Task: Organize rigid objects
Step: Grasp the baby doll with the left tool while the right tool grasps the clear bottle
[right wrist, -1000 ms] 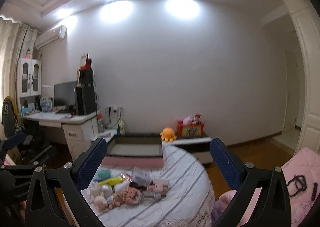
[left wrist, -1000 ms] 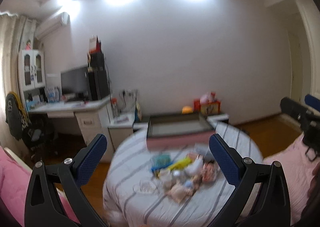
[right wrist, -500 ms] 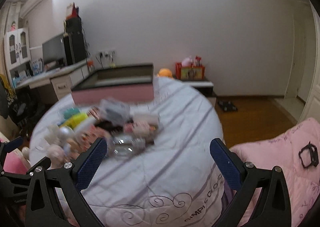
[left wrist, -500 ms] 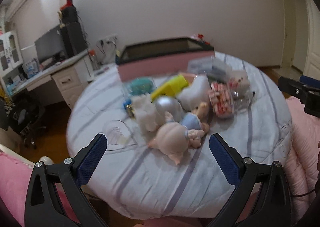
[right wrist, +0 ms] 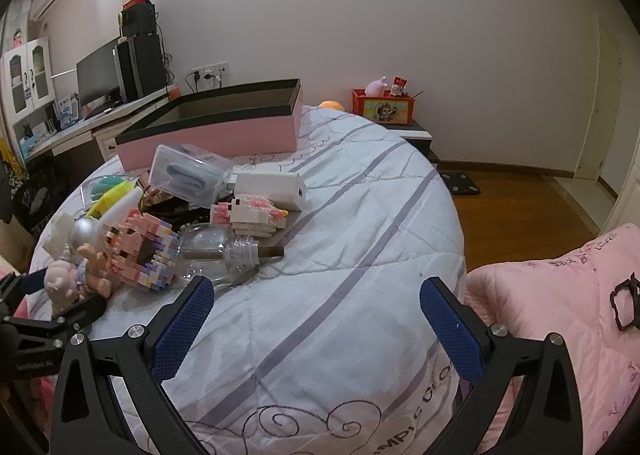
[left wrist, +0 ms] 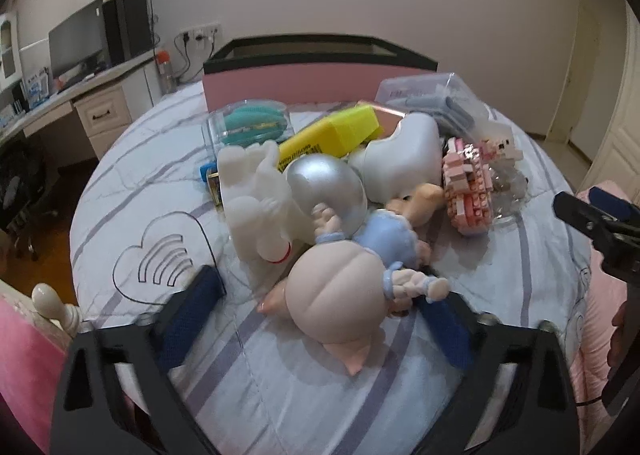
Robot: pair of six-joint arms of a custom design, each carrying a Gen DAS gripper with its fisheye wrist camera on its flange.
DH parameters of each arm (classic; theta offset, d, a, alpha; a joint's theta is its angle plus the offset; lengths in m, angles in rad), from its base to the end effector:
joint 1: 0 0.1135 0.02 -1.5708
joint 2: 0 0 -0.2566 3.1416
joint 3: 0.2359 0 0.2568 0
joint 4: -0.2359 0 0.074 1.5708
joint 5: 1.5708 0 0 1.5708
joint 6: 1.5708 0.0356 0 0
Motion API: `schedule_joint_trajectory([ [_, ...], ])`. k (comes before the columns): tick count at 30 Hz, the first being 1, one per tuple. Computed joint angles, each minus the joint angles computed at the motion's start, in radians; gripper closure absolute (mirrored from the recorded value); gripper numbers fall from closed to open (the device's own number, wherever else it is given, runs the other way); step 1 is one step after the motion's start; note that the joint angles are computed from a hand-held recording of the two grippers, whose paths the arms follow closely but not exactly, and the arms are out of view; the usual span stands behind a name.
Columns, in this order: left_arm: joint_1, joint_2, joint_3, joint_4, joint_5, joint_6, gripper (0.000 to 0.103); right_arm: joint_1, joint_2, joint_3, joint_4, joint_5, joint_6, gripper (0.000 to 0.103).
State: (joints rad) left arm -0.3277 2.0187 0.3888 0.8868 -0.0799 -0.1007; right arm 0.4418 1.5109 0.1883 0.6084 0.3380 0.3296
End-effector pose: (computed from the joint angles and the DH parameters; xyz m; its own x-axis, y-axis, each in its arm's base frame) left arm 0.2442 -0.0800 0.0179 -0.6640 0.1199 -0.7381 0.1995 0.9797 -0.0203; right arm 0.1908 0.0772 0.0719 -0.6175 0.0457 -0.7852 0.0243 0.9989 0.0391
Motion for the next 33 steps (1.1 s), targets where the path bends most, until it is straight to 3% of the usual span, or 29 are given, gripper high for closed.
schedule_joint_trajectory([
  [4, -0.025, -0.013, -0.023, 0.028, -0.01, 0.019, 0.035, -0.016, 0.043, 0.015, 0.025, -0.018, -0.018, 0.0],
  [9, -0.053, -0.034, -0.056, 0.05, -0.053, 0.018, 0.035, -0.018, 0.055, 0.022, 0.022, -0.023, -0.023, 0.0],
  [13, -0.023, -0.062, -0.096, 0.08, 0.02, -0.008, 0.035, -0.02, 0.06, 0.016, 0.035, -0.023, -0.028, 0.0],
  [22, -0.01, -0.174, -0.172, 0.109, 0.015, 0.005, 0.035, -0.02, 0.101, 0.05, 0.041, -0.052, -0.032, 0.0],
  [33, 0.032, -0.237, -0.171, 0.079, 0.029, 0.034, 0.035, 0.014, 0.227, 0.225, -0.062, -0.128, -0.032, 0.0],
])
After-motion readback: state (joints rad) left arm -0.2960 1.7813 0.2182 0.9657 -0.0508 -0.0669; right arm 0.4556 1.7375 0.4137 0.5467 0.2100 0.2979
